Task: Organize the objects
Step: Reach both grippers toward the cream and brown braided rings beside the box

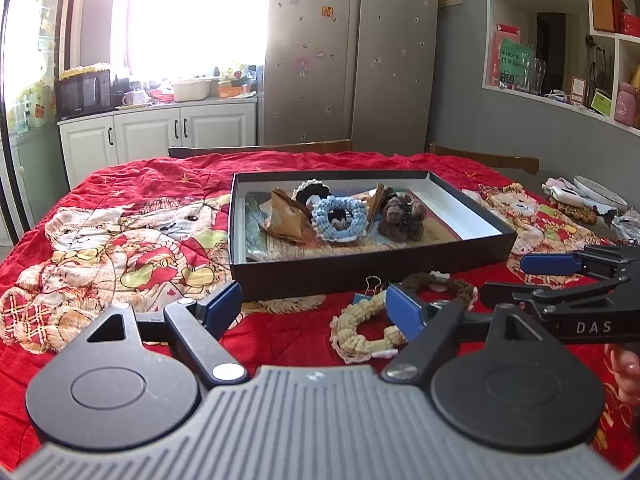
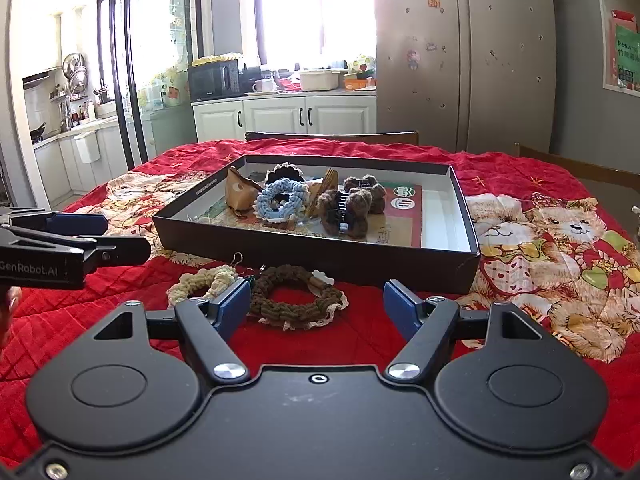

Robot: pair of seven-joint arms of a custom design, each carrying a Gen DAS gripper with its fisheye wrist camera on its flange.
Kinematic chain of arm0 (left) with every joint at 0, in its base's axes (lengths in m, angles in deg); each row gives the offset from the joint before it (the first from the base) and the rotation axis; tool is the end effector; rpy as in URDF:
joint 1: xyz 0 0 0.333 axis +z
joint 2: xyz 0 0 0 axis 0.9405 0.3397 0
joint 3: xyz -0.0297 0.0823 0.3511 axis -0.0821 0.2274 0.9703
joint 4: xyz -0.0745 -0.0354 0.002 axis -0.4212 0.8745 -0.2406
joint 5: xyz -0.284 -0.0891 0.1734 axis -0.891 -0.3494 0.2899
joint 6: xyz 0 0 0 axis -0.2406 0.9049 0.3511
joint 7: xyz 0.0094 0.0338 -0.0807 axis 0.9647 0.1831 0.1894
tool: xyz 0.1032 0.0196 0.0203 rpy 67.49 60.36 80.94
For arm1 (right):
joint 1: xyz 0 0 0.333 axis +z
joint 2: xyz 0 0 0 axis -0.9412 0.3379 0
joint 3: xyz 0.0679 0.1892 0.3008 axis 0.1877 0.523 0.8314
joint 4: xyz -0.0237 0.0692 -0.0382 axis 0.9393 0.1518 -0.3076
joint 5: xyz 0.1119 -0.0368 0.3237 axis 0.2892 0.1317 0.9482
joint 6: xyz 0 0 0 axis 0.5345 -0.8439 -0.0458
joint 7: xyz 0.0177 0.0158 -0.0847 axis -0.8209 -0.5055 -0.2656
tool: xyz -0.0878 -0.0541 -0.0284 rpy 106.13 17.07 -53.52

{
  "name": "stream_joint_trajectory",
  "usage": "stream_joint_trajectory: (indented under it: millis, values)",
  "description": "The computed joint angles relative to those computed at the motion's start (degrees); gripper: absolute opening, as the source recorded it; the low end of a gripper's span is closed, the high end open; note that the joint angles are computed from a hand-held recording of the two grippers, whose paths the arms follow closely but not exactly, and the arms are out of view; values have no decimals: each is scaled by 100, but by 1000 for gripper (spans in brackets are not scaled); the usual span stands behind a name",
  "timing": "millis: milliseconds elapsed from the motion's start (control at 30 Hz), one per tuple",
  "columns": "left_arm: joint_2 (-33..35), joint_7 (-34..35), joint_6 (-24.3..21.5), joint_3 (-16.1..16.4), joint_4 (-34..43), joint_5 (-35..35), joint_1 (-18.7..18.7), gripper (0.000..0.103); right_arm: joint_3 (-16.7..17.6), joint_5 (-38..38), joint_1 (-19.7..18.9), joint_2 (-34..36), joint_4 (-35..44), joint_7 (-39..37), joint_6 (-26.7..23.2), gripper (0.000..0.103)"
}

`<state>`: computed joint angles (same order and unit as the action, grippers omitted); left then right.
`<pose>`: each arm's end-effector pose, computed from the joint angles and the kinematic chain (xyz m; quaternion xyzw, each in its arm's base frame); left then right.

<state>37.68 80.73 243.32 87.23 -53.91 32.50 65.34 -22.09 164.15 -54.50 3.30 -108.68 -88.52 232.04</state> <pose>0.5878 -0.0149 0.4038 -0.6259 0.5855 -0.3718 0.3567 0.6741 0.2176 0.3974 -0.7477 0.4323 -0.2225 0.4522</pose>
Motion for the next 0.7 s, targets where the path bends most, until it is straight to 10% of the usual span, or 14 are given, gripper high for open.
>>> stream_joint_trajectory:
  millis: [700]
  values:
    - [214,-197,-296,-78,160,560,207,88,308,-725,-103,305,182,643,465,72]
